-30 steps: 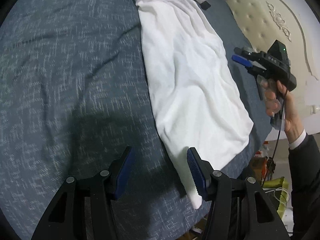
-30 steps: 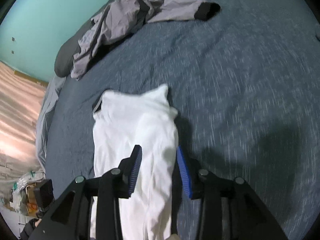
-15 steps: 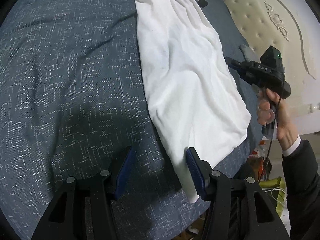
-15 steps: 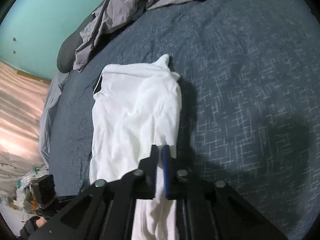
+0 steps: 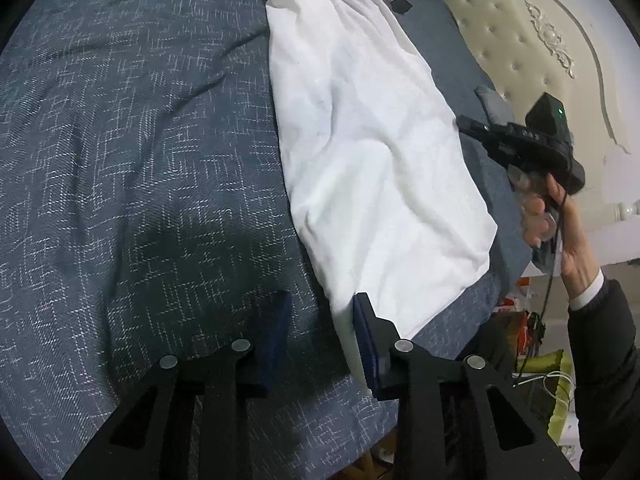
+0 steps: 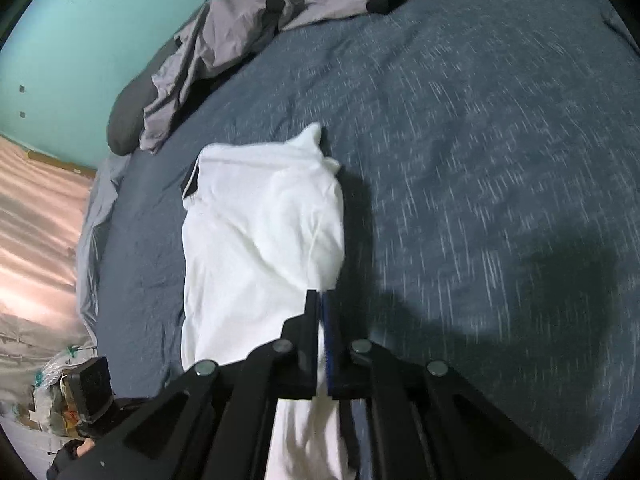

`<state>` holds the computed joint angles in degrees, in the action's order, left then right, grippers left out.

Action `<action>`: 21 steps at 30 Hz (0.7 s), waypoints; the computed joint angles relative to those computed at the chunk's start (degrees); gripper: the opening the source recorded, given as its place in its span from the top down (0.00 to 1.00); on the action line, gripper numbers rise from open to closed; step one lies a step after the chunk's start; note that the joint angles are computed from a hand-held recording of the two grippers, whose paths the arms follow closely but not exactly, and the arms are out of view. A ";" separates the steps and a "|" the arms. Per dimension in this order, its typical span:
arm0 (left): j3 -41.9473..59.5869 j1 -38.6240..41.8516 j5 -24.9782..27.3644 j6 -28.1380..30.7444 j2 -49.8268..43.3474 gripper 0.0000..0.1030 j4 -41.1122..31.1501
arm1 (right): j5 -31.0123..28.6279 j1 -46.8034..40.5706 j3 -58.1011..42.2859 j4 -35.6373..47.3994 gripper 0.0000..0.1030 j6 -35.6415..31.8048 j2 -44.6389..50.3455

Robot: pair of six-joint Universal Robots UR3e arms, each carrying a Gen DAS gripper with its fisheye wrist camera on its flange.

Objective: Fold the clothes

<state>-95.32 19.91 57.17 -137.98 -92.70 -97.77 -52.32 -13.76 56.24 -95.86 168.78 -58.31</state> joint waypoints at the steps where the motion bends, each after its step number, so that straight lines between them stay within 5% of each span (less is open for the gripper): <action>1: 0.19 0.16 -0.04 0.14 0.19 0.67 -0.39 | 0.32 -0.31 0.70 1.18 0.96 -1.10 -1.09; 6: 1.07 1.11 0.10 1.62 0.86 0.66 -3.01 | -0.41 -1.55 5.58 7.97 0.91 -8.40 -7.65; 10: 0.10 1.60 0.45 1.96 1.75 0.66 -3.56 | -1.10 -2.83 11.93 11.88 0.77 -14.13 -14.18; 19: -3.67 -1.46 1.01 -0.57 4.11 0.67 -0.61 | -4.95 -2.41 22.76 9.29 0.77 -18.56 -21.76; 21: -3.97 -1.71 1.09 -0.23 4.51 0.67 -0.76 | -4.18 -3.29 25.63 7.56 0.89 -18.46 -23.16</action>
